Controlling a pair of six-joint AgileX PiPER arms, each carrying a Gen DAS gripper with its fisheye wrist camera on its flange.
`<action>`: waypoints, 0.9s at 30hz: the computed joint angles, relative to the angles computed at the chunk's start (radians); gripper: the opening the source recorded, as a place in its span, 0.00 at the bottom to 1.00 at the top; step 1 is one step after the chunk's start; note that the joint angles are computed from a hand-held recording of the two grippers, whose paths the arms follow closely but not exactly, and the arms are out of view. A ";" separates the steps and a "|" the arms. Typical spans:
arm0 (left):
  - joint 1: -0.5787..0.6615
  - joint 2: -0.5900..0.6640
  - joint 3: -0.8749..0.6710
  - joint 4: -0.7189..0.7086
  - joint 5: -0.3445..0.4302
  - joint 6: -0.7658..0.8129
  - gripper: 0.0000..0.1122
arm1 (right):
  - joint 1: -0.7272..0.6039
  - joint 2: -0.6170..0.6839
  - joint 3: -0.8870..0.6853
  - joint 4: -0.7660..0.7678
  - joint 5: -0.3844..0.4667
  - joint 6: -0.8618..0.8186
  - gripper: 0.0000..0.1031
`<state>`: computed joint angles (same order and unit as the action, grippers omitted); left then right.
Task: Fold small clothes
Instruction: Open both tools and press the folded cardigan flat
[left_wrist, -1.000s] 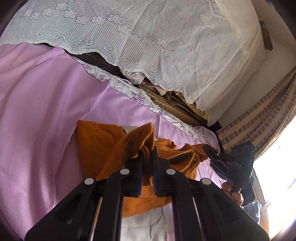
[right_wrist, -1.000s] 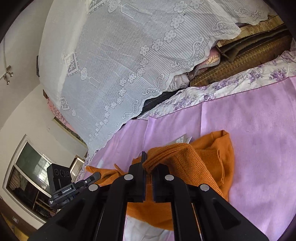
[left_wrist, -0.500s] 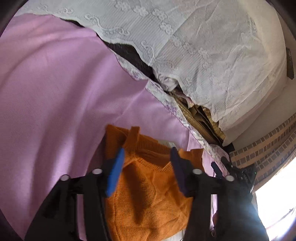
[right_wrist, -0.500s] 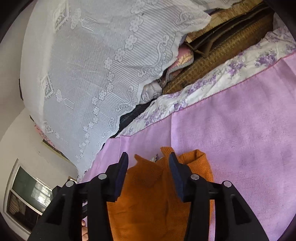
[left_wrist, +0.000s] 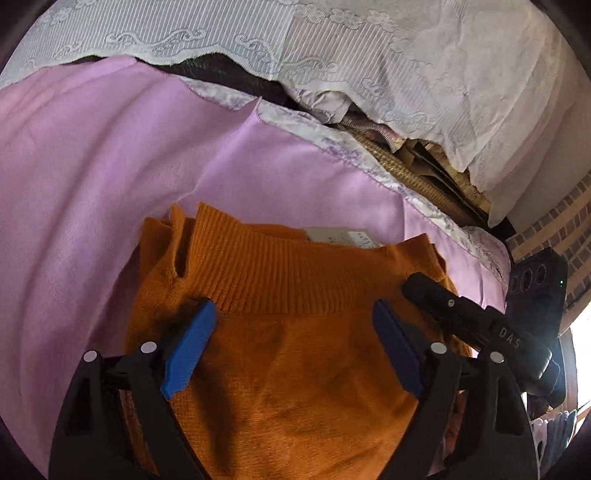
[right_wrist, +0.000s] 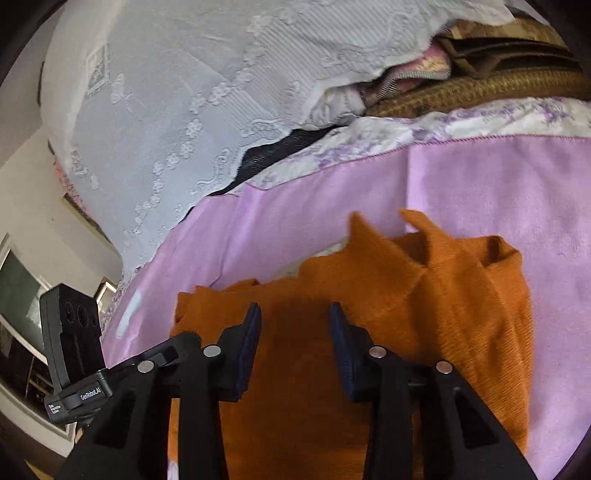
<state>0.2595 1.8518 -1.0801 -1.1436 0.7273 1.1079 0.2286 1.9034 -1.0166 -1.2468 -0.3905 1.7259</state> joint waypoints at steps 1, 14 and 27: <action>0.010 0.007 -0.004 -0.010 0.007 0.016 0.72 | -0.031 0.002 0.013 0.026 -0.003 -0.002 0.05; 0.086 -0.220 0.200 -0.079 0.034 0.191 0.80 | -0.021 -0.230 0.294 0.341 -0.132 -0.338 0.18; -0.053 -0.323 0.390 0.232 -0.412 -0.058 0.86 | -0.175 -0.238 0.516 0.334 -0.211 -0.319 0.00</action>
